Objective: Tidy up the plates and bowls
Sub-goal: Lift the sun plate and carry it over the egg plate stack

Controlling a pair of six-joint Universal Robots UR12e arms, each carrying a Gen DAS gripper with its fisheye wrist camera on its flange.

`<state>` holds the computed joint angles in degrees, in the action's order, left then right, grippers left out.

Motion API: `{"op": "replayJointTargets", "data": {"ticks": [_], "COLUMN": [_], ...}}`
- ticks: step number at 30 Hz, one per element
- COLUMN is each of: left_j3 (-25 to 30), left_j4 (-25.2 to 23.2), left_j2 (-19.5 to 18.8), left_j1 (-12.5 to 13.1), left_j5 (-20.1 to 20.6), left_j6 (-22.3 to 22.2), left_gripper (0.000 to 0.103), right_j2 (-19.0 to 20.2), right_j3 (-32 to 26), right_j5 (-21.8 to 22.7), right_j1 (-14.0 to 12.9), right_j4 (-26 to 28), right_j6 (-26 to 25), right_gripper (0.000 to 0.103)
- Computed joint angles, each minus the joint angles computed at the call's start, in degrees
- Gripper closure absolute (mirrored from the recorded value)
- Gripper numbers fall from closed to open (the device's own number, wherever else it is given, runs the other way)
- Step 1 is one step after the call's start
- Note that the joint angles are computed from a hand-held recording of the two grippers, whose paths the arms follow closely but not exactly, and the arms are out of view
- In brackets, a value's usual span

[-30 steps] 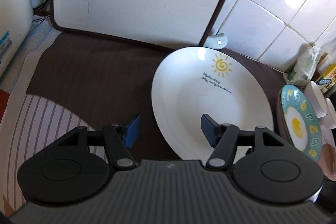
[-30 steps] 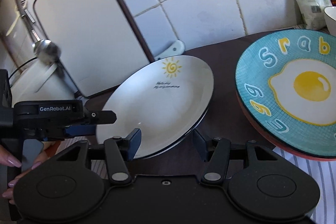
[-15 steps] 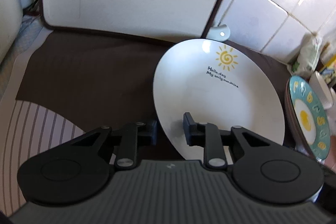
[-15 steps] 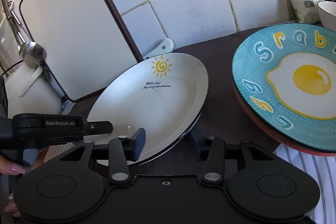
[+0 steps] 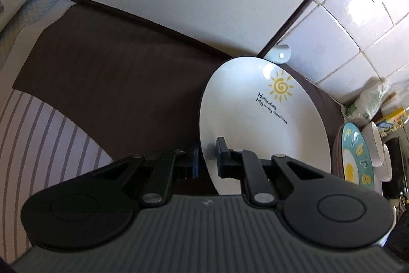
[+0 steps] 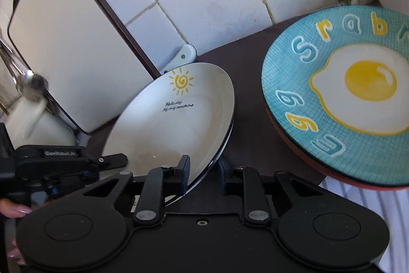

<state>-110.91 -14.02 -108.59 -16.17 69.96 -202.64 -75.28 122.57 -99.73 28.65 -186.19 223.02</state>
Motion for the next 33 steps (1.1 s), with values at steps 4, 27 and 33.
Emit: {"op": "replayJointTargets", "data": {"ticks": [4, 27, 33], "left_j3": [-0.4, -1.6, 1.1], "left_j4": [-1.2, -2.0, -4.3], "left_j2": [1.0, 8.0, 6.0], "left_j1": [-0.3, -6.2, -8.7], "left_j5": [1.7, 3.7, 2.4], "left_j6": [1.0, 0.9, 3.5], "left_gripper": [0.091, 0.090, 0.090], "right_j2": [-0.3, -12.9, -17.0], "right_j3": [-0.3, 7.3, 10.0], "right_j5": [0.2, -2.8, -4.8], "right_j1": [0.2, 0.6, -0.4], "right_j4": [1.4, 0.9, 4.1], "right_j6": [-5.2, -11.1, -7.4], "right_gripper": [0.074, 0.073, 0.073]}}
